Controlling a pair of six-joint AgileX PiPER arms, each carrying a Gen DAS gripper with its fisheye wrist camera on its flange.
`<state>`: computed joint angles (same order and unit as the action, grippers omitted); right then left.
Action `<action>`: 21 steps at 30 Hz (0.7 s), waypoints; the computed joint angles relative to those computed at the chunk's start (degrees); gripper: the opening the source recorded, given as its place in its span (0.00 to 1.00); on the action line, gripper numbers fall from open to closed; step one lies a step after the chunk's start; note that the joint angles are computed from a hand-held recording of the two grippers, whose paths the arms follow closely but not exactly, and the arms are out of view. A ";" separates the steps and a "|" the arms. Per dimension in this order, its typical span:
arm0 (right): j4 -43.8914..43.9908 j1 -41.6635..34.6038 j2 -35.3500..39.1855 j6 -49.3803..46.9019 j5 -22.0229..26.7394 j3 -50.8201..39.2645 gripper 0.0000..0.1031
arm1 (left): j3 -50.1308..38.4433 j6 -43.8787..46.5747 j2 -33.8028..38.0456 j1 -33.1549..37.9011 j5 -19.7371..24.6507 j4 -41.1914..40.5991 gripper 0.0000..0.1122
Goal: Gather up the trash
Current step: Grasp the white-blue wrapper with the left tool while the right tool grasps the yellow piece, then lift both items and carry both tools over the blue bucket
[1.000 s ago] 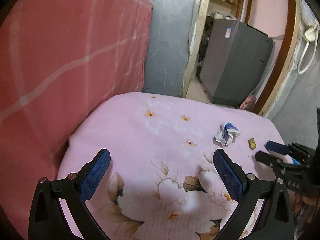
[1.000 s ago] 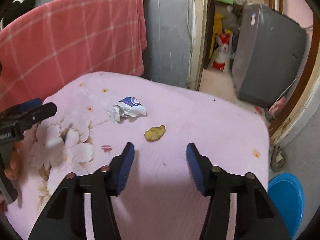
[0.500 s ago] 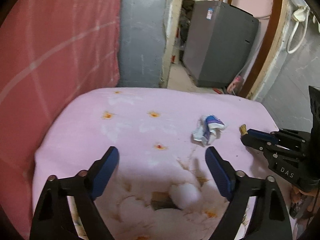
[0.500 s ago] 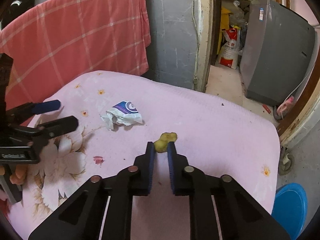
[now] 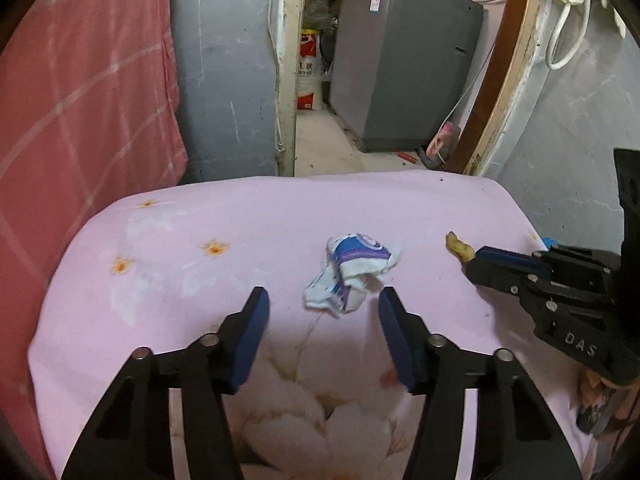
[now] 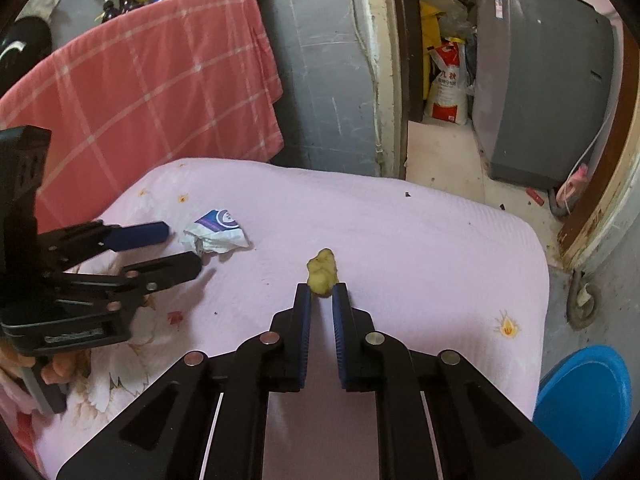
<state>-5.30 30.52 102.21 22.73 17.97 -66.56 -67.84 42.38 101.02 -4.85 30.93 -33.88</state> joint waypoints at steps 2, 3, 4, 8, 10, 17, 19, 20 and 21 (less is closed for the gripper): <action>1.16 -0.29 -0.13 -0.75 -0.50 0.33 0.09 | -0.66 -0.19 0.88 -0.01 0.28 -1.18 0.35; 1.48 -0.38 -0.19 -1.08 -0.57 0.41 0.09 | -1.17 -0.25 1.39 0.11 0.60 -1.67 0.33; 1.70 -0.40 -0.22 -1.34 -0.56 0.44 0.09 | -1.54 0.01 1.87 0.26 0.90 -2.34 0.29; 1.59 -0.13 0.12 -1.36 -0.19 -0.08 0.10 | -2.06 1.09 1.98 1.43 2.56 -4.00 0.19; 2.42 -0.29 0.02 -2.46 -0.21 0.03 0.12 | -1.98 2.50 1.83 2.30 3.35 -5.76 0.17; -7.90 2.20 1.96 5.55 3.28 -3.42 0.24 | -0.15 -2.36 0.06 2.47 1.07 -4.32 0.13; -9.97 2.52 2.73 7.60 4.06 -4.62 0.24 | 0.55 -3.23 -0.48 3.04 0.39 -4.83 0.11; -10.11 2.45 3.08 7.81 4.37 -5.09 0.24 | 0.91 -3.25 -0.79 3.34 0.13 -5.36 0.10; -10.11 2.40 3.54 7.91 4.72 -5.69 0.24 | 1.05 -3.40 -0.92 3.64 0.02 -5.69 0.10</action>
<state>-15.41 32.93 105.75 30.64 22.69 -72.25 -66.79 38.99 100.10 -1.21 30.95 -39.57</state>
